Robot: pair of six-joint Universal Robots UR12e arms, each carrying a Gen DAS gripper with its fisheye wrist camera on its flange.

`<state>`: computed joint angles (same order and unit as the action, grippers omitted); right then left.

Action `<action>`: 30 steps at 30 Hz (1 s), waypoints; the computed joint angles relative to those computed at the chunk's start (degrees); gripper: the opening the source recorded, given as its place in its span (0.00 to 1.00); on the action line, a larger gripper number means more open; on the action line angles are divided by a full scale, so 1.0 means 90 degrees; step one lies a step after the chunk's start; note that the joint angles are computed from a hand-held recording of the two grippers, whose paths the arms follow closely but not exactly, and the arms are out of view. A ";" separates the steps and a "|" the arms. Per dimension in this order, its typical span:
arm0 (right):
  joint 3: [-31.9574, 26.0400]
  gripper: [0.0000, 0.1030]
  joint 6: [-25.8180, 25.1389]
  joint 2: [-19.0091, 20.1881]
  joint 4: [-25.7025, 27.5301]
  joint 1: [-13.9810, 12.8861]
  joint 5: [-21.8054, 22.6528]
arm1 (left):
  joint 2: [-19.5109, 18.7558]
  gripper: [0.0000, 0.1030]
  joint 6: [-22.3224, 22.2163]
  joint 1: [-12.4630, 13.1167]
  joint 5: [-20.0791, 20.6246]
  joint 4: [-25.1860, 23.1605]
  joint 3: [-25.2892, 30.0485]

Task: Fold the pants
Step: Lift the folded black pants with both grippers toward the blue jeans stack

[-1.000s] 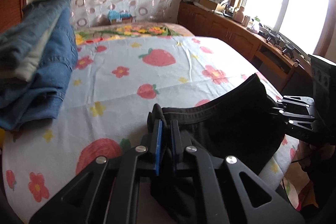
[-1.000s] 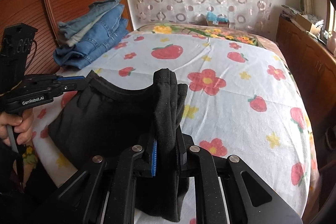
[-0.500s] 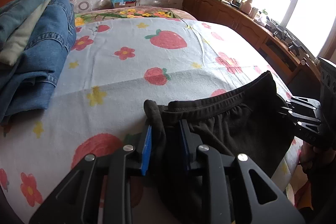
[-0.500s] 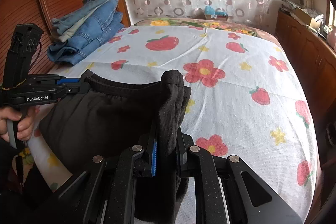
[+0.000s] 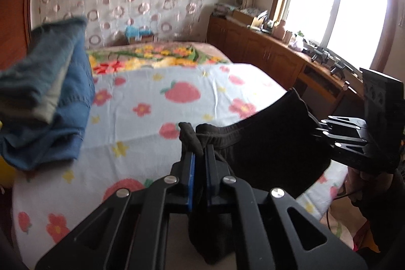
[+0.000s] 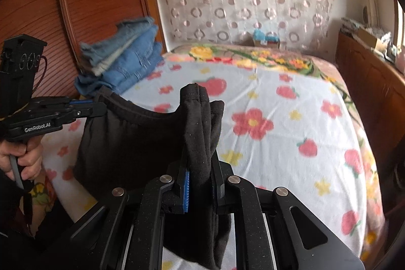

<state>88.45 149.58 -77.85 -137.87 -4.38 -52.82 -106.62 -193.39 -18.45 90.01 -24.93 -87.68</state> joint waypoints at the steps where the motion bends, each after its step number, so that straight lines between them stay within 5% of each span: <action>1: -0.0031 0.09 0.0006 -0.0008 -0.0086 0.0010 0.0031 | 0.0024 0.03 0.0039 -0.0014 0.0069 0.0033 0.0015; 14: -0.0756 0.09 -0.0070 0.0259 -0.0483 0.0292 0.0307 | 0.0217 0.03 0.0167 0.0122 0.0588 0.0383 0.0137; 30: -0.2278 0.08 -0.0135 0.1106 -0.0336 0.0874 0.0498 | 0.0300 0.03 0.0318 0.0572 0.1109 0.0575 0.0411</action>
<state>67.94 148.36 -67.90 -140.90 3.48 -48.33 -103.92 -190.52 -13.30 99.99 -19.75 -83.98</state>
